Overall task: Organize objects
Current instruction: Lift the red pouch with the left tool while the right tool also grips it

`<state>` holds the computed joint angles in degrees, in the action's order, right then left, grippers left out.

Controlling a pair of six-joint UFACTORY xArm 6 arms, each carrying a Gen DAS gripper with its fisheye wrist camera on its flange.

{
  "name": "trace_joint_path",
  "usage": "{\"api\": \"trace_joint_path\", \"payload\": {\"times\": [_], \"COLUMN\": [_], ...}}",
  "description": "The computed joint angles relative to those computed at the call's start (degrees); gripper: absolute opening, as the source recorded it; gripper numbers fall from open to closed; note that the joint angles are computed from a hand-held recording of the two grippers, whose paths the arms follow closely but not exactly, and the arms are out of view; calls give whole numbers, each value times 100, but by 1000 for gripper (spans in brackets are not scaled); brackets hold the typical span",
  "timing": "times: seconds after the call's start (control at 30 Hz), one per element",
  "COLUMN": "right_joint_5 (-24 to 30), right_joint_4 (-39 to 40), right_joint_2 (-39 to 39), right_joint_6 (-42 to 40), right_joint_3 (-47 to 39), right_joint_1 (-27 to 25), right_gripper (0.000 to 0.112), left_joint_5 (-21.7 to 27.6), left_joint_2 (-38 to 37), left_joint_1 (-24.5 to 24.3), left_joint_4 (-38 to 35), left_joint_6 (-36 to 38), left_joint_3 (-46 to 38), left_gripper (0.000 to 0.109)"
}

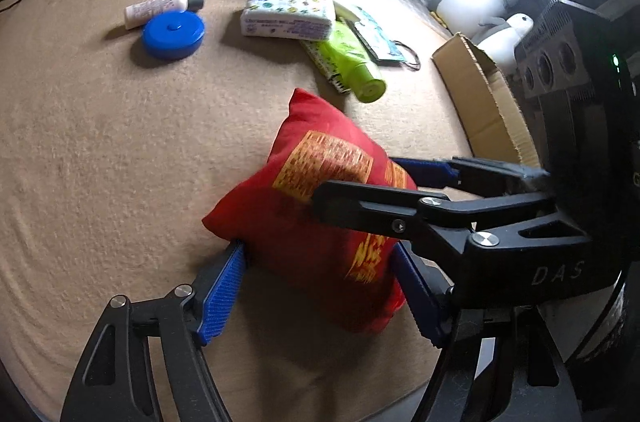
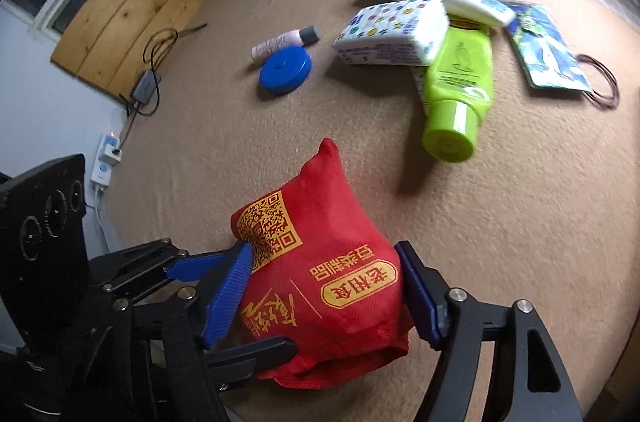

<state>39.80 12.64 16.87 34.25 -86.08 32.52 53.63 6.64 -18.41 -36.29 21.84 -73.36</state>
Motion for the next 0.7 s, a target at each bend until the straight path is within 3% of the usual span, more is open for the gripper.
{"api": "trace_joint_path", "payload": {"times": [0.13,0.23,0.4,0.5,0.7], "right_joint_5": [-375,-316,-539,-521,-416], "right_joint_4": [47,-172,196,275,259], "right_joint_2": [-392,-508,-652,-648,-523], "right_joint_6": [238,439,336,251,218], "right_joint_3": [518,656,986,991,817], "right_joint_1": [10,18,-36,-45,-42], "right_gripper": [58,57,57,57,57], "left_joint_5": [3,-30,-154,-78,-145], "left_joint_2": [62,109,-62,-125,-87], "left_joint_1": [-141,-260,-291,-196,-207], "left_joint_4": [-24,193,697,660,330], "left_joint_6": [90,-13,-440,-473,-322], "left_joint_3": [-168,-226,21,177,154], "left_gripper": [71,71,83,88,83]}}
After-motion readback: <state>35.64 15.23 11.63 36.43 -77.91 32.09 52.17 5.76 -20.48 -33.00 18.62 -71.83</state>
